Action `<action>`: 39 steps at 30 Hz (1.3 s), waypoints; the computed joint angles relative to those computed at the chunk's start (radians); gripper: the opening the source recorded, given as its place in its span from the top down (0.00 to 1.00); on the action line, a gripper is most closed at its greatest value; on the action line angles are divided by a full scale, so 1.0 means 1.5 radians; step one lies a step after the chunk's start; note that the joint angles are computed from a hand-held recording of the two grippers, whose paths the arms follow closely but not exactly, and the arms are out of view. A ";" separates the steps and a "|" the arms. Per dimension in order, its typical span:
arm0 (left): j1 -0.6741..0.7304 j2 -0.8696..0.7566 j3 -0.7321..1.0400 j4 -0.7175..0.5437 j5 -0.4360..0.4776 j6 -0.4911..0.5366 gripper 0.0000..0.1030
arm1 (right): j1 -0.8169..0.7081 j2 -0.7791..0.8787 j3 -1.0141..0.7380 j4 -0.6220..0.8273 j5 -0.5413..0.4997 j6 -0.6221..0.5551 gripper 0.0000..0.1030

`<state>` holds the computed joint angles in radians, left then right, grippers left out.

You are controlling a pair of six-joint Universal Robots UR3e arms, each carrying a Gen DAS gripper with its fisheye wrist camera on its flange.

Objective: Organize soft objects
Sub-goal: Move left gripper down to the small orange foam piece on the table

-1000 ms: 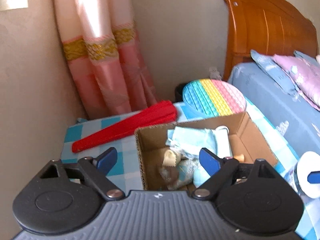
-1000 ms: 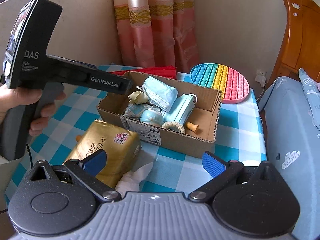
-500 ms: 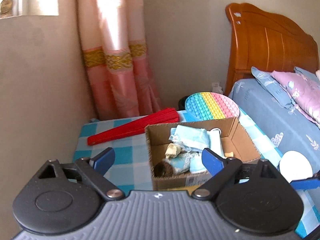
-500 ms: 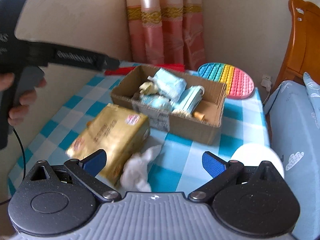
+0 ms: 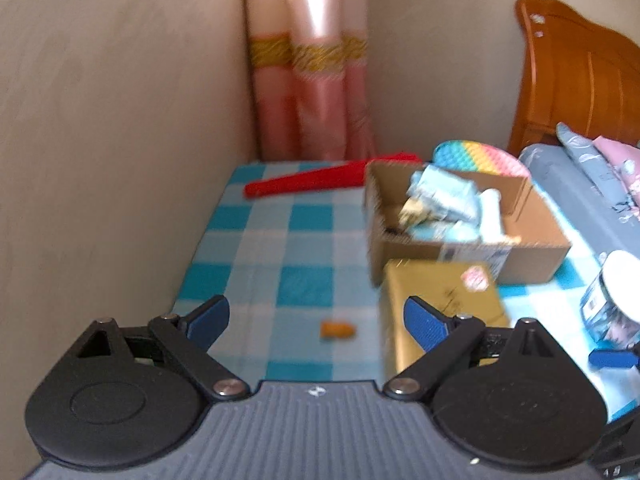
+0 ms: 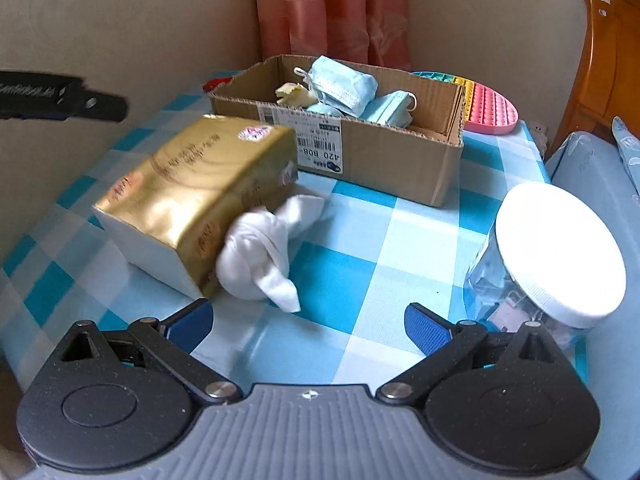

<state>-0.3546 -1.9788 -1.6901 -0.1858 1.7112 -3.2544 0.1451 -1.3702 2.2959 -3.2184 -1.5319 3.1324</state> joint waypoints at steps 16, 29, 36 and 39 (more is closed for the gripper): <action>0.062 -0.063 -0.017 0.014 -0.067 0.015 0.09 | 0.010 0.093 -0.005 -0.113 -0.013 -0.035 0.00; 0.111 -0.145 0.037 0.021 -0.135 0.032 0.10 | 0.009 0.103 0.013 -0.156 -0.012 -0.034 0.00; 0.115 -0.143 0.006 0.066 -0.149 0.084 0.16 | 0.009 0.106 0.014 -0.163 -0.011 -0.035 0.00; 0.122 -0.139 -0.014 0.096 -0.180 0.087 0.26 | 0.008 0.106 0.016 -0.166 -0.011 -0.036 0.00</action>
